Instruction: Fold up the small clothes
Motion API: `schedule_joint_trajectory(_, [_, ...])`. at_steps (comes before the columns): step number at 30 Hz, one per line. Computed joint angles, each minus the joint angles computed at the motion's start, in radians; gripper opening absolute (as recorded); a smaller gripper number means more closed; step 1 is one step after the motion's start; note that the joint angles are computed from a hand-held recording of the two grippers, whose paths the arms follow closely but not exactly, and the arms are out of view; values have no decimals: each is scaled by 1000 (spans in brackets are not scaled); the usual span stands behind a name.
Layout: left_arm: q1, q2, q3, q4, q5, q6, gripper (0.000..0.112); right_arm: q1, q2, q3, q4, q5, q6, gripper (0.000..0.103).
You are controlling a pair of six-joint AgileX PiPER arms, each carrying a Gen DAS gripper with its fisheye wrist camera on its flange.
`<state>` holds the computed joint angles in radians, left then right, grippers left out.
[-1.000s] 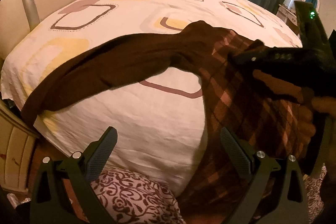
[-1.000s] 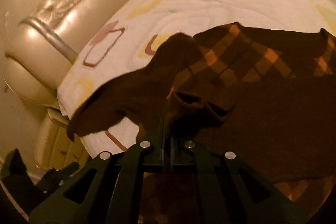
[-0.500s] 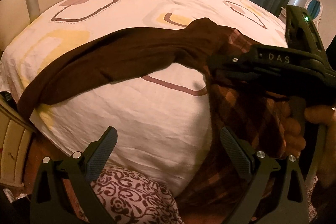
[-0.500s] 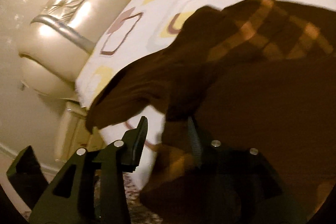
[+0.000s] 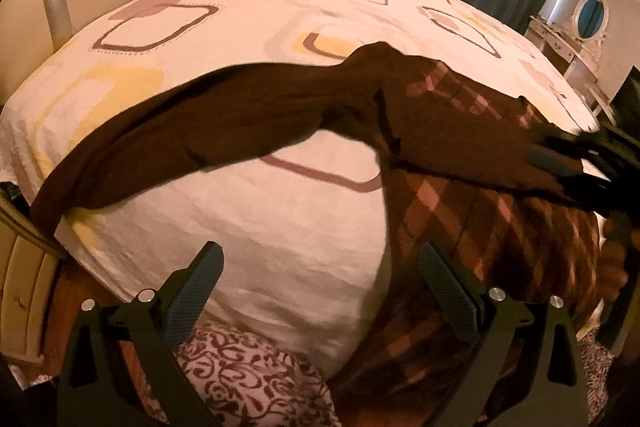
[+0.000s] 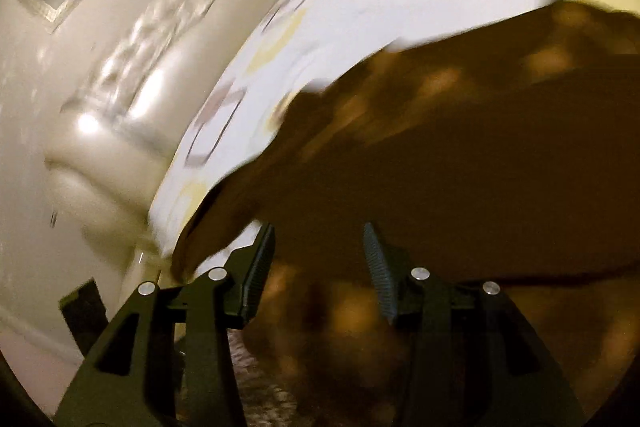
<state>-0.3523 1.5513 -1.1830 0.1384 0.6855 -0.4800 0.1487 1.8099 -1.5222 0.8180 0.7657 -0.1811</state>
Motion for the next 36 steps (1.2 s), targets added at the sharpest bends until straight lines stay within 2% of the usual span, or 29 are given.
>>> schedule_joint_trajectory(4, [-31, 59, -84, -7, 3, -2, 98, -230, -176, 224, -32, -125, 22, 46])
schedule_joint_trajectory(5, [-47, 85, -120, 2, 2, -11, 98, -288, -188, 242, -68, -129, 58, 46])
schedule_joint_trajectory(7, [-77, 146, -209, 2, 7, -9, 98, -416, -180, 265, -74, -101, 79, 46])
schedule_joint_trajectory(11, [-121, 276, -384, 11, 42, -15, 98, -518, -107, 258, 69, 5, -77, 46])
schedule_joint_trajectory(12, [-126, 310, -430, 9, 57, -13, 98, -528, -87, 259, 107, 30, -112, 41])
schedule_joint_trajectory(13, [-133, 356, -490, 8, 77, -10, 98, -527, -79, 260, 124, 36, -130, 28])
schedule_joint_trajectory(15, [-136, 413, -564, 1, 109, 0, 98, -519, -53, 247, 112, 51, -148, 11])
schedule_joint_trajectory(18, [-130, 499, -660, -16, 154, -3, 98, -537, -49, 260, 128, 52, -197, 7])
schedule_joint_trajectory(20, [-122, 541, -695, -34, 181, -4, 98, -562, -57, 288, 170, 47, -235, 7])
schedule_joint_trajectory(24, [-132, 547, -679, 10, 167, -27, 98, -576, -71, 308, 211, 58, -275, 10])
schedule_joint_trajectory(25, [-133, 544, -673, 14, 163, -28, 98, -574, -87, 314, 209, 44, -266, 13])
schedule_joint_trajectory(28, [-126, 539, -657, 3, 148, -32, 98, -527, -168, 333, 177, -40, -217, 14])
schedule_joint_trajectory(29, [-123, 538, -653, -4, 142, -30, 98, -508, -185, 327, 187, -44, -217, 16])
schedule_joint_trajectory(30, [-120, 540, -653, -7, 140, -27, 98, -490, -198, 324, 207, -46, -224, 24])
schedule_joint_trajectory(32, [-121, 551, -665, 3, 147, -27, 98, -446, -194, 297, 267, -18, -258, 33])
schedule_joint_trajectory(36, [-101, 556, -669, -34, 150, 4, 98, -332, -106, 211, 324, 39, -280, 34])
